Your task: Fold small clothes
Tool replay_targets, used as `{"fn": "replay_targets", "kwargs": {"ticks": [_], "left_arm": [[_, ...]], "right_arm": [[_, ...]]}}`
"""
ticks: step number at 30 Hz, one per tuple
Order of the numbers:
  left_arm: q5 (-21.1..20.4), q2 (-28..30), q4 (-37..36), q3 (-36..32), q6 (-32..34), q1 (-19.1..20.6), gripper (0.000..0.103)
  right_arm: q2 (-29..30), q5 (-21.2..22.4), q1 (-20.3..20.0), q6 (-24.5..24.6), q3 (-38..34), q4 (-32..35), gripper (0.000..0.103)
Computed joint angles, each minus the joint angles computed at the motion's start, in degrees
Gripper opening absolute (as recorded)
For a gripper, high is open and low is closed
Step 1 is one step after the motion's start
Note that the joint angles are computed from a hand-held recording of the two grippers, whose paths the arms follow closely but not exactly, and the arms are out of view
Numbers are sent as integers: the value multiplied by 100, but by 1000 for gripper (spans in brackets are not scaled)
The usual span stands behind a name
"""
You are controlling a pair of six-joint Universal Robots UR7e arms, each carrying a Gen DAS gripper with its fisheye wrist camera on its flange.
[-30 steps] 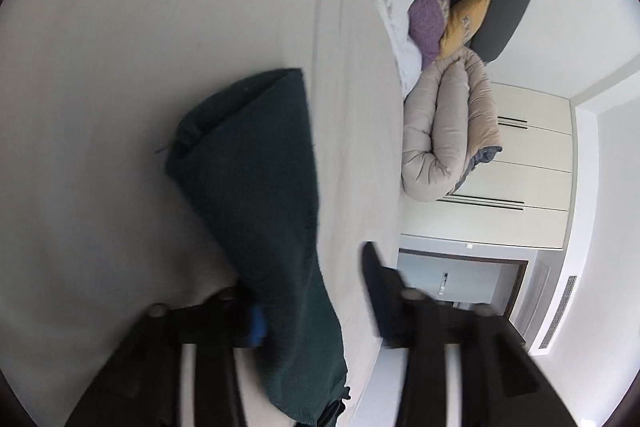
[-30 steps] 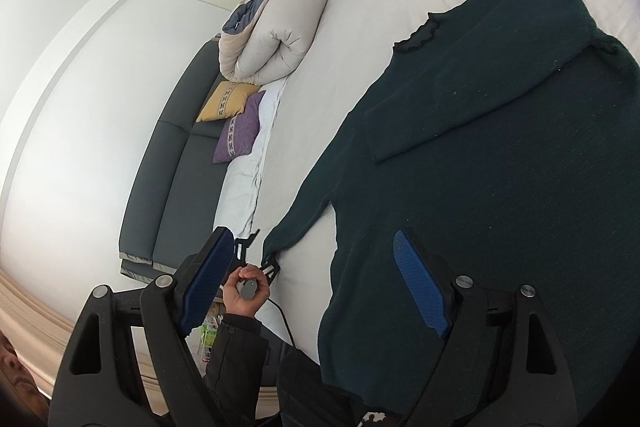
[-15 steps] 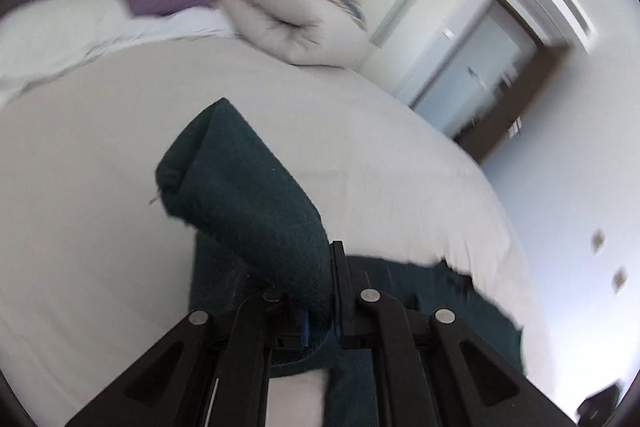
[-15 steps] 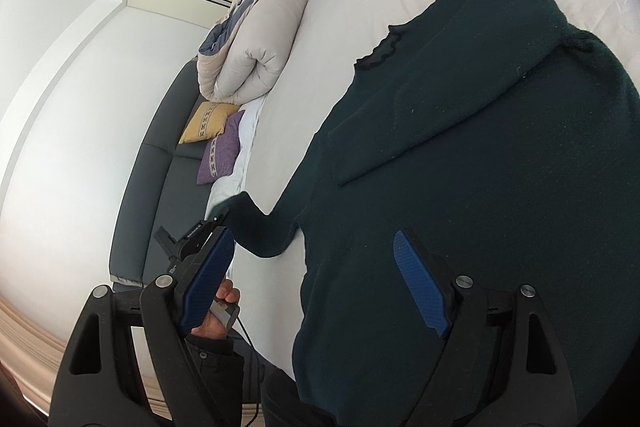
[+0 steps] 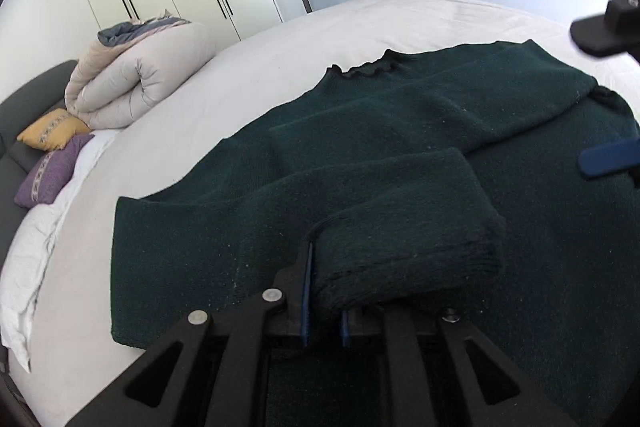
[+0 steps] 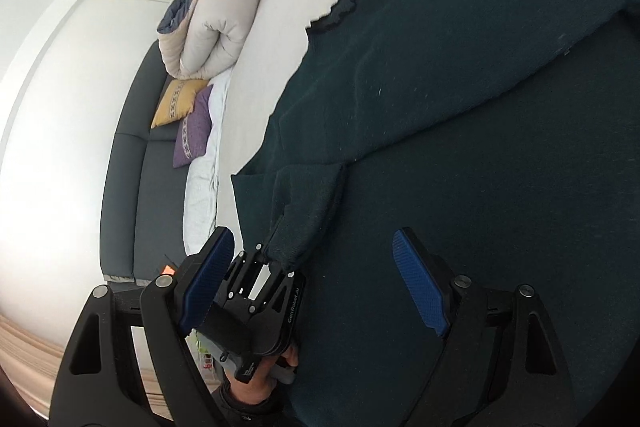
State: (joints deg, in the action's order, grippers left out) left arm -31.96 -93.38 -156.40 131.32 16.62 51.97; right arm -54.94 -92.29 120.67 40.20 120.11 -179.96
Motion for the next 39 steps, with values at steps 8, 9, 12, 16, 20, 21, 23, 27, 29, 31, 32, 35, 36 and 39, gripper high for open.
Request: {"fn": "replay_targets", "kwargs": {"ticks": [8, 9, 12, 16, 20, 21, 23, 27, 29, 31, 32, 35, 36, 39], "left_arm": [[-415, -341, 21, 127, -404, 55, 14], [-429, -354, -4, 126, -413, 57, 14], [-566, -526, 212, 100, -676, 66, 25], [-1186, -1073, 561, 55, -1309, 143, 59], [-1448, -1343, 760, 43, -1805, 182, 61], [-1457, -1371, 818, 43, -1900, 208, 61], [-1476, -1365, 973, 22, -2078, 281, 61], [-1581, -1326, 1107, 3, -2290, 424, 61], [-1639, -1347, 1091, 3, -2311, 454, 61], [-1705, -1392, 929, 40, -2275, 494, 61], [-1727, -1428, 873, 58, -2299, 506, 61], [-1841, -1547, 815, 65, -2465, 570, 60], [-1924, -1659, 910, 40, -2558, 627, 59], [-2145, -1742, 1007, -184, -2846, 772, 50]], "right_arm": [[1242, 634, -117, 426, -1021, 441, 64], [1344, 616, -124, 476, -1126, 504, 50], [1536, 519, -140, 418, -1335, 664, 14], [1280, -168, 70, -198, -1474, 1129, 7], [875, -1413, 354, -996, -1899, 2178, 7], [846, -1849, 410, -1129, -2077, 2541, 7], [810, -2579, 432, -1229, -2323, 3124, 7], [708, -3102, 225, -1260, -2402, 3415, 7], [707, -3262, 129, -1286, -2404, 3498, 7], [726, -3336, 48, -1385, -2400, 3500, 7], [727, -3404, 18, -1427, -2363, 3468, 7], [801, -3451, -108, -1568, -2301, 3263, 7], [826, -3481, -124, -1609, -2322, 3260, 7], [916, -3588, -117, -1710, -2360, 3226, 7]]}}
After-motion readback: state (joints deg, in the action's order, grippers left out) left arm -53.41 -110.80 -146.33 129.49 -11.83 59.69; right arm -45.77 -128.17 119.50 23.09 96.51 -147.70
